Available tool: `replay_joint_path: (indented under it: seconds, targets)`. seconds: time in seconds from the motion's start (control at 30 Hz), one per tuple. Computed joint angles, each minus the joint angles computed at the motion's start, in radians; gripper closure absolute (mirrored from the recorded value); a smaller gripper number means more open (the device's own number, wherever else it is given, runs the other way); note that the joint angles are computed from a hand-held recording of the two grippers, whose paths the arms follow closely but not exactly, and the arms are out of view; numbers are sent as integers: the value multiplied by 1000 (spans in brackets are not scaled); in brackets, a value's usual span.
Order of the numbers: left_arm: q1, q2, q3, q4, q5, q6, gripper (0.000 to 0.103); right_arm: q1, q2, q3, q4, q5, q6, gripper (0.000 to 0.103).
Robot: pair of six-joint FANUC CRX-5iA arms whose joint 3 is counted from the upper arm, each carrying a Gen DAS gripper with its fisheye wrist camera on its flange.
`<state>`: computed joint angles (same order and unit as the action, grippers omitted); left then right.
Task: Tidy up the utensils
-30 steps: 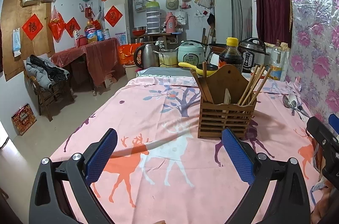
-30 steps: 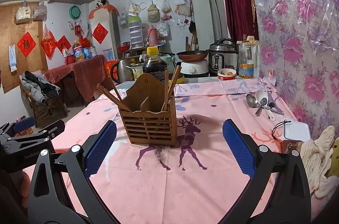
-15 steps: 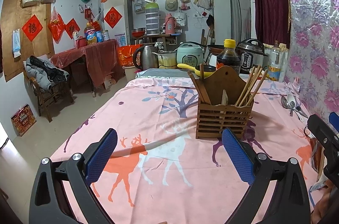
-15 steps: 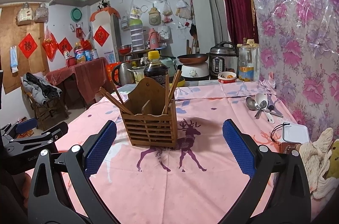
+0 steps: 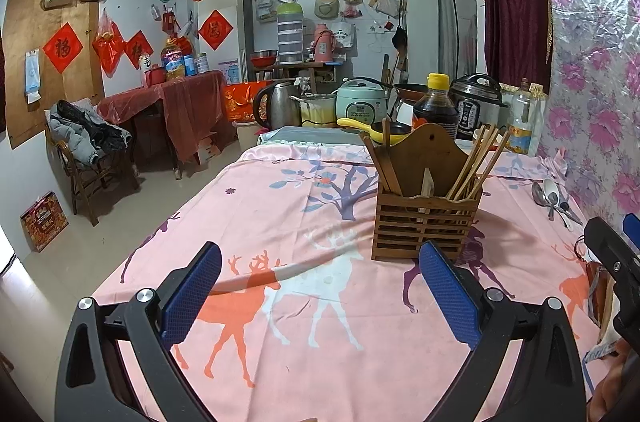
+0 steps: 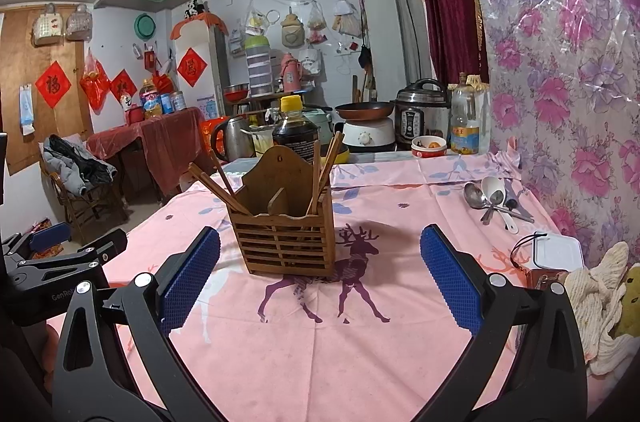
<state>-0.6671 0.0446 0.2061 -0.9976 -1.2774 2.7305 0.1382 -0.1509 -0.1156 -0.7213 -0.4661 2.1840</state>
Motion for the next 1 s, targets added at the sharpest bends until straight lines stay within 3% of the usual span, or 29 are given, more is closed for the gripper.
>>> replay_joint_path:
  seconds: [1.0]
  targets:
    - [1, -4, -3, 2, 1, 0, 6, -9, -2, 7, -16, -15, 16, 7]
